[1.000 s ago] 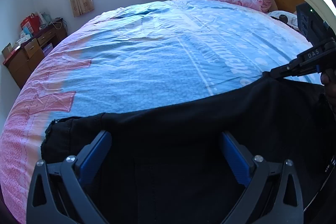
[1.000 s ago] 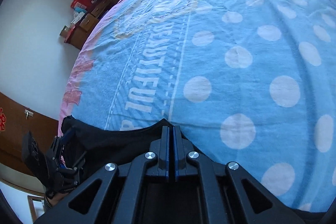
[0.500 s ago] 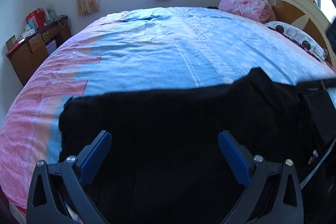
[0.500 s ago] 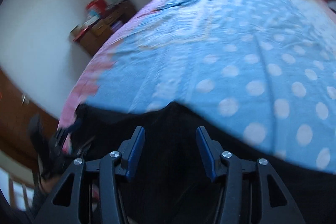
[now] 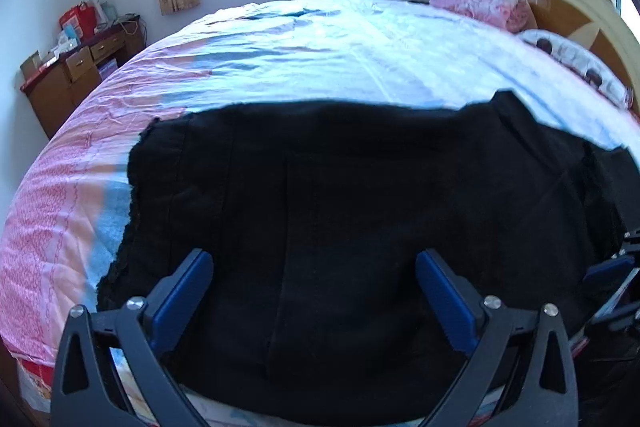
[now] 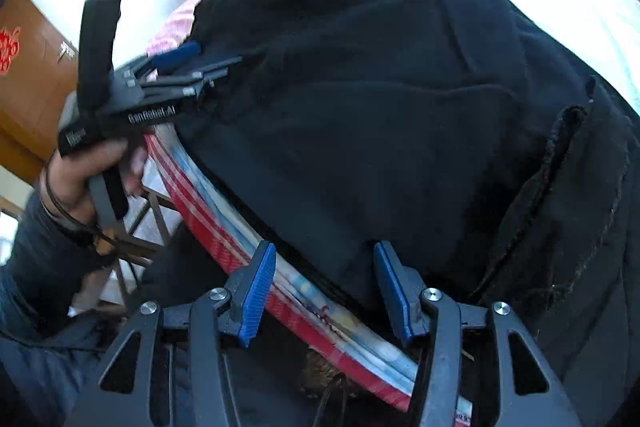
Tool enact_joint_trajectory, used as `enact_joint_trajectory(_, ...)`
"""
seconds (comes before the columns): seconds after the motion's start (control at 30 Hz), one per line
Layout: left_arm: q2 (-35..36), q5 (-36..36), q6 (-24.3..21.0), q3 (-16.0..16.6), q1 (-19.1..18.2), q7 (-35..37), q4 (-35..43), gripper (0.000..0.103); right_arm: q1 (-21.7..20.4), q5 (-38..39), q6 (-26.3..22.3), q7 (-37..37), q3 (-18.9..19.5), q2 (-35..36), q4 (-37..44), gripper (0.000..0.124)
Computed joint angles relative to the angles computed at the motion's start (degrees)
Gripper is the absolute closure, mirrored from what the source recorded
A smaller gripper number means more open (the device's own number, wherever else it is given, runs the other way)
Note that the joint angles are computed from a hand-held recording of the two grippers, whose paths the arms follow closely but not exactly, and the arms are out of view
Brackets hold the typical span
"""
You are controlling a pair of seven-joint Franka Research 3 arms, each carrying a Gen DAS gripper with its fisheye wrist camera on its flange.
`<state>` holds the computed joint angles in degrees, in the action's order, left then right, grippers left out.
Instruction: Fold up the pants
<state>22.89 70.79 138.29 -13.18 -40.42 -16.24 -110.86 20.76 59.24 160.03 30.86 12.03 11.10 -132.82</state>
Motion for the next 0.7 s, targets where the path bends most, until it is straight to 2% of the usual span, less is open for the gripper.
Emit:
enact_joint_trajectory(0.1,-1.5,0.85,-0.71,-0.16,-0.4,-1.74,-1.05,0.0,-1.09,10.4,1.19,-8.24,0.64,-5.15,-3.03,0.071)
enact_joint_trajectory(0.17,-2.56,1.32,-2.29,-0.46,-0.67,-2.34,-1.86,0.0,-0.71,20.95,4.27,-15.66,-0.43,-8.3,-4.72,0.071)
enact_joint_trajectory(0.2,-2.93,1.38,-3.02,-0.65,-0.64,-2.57,-2.17,0.0,0.0,25.72,7.49,-19.13,-0.96,-8.97,-5.07,0.071)
enact_joint_trajectory(0.27,-4.25,1.56,-4.81,-0.94,-0.54,-4.23,-3.56,0.0,2.26,32.98,19.17,-23.26,-1.13,-7.32,-3.66,0.071)
enact_joint_trajectory(0.3,-4.64,1.81,-4.98,-1.12,-0.24,-5.01,-4.05,0.0,3.61,31.19,22.0,-20.11,-2.41,-5.75,-2.89,0.071)
enact_joint_trajectory(0.33,-5.45,2.09,-4.92,-1.21,0.21,-6.23,-5.0,0.0,2.95,27.51,21.63,-15.83,-2.2,-5.06,-3.06,0.071)
enact_joint_trajectory(0.43,-7.84,2.13,-5.1,-1.78,1.69,-7.42,-7.62,0.0,1.4,17.98,15.21,-4.56,-3.44,-2.16,-2.32,0.071)
enact_joint_trajectory(0.47,-8.85,2.12,-6.02,-2.03,2.03,-7.77,-8.66,0.0,1.07,14.91,14.01,-1.83,-3.44,-0.97,-1.99,0.078)
enact_joint_trajectory(0.5,-9.54,1.72,-6.89,-2.39,2.41,-7.87,-9.39,0.0,0.53,15.74,14.9,-2.91,-2.4,-0.04,-1.61,0.082)
enact_joint_trajectory(0.53,-10.73,0.74,-7.82,-2.68,2.96,-8.16,-10.67,0.0,-0.03,18.84,18.14,-6.45,-0.92,0.93,-1.18,0.096)
enact_joint_trajectory(0.6,-12.29,0.48,-7.29,-3.23,4.18,-9.83,-12.83,0.0,-1.44,21.53,17.66,-8.99,0.33,1.09,-0.63,0.105)
enact_joint_trajectory(0.63,-12.96,0.22,-6.03,-3.38,5.01,-10.78,-14.02,0.0,-1.87,22.08,16.71,-9.65,0.33,0.98,-0.31,0.115)
enact_joint_trajectory(0.7,-13.12,0.48,-4.18,-3.72,6.12,-11.44,-15.01,0.0,-1.4,20.73,17.21,-9.45,0.22,1.0,-0.11,0.116)
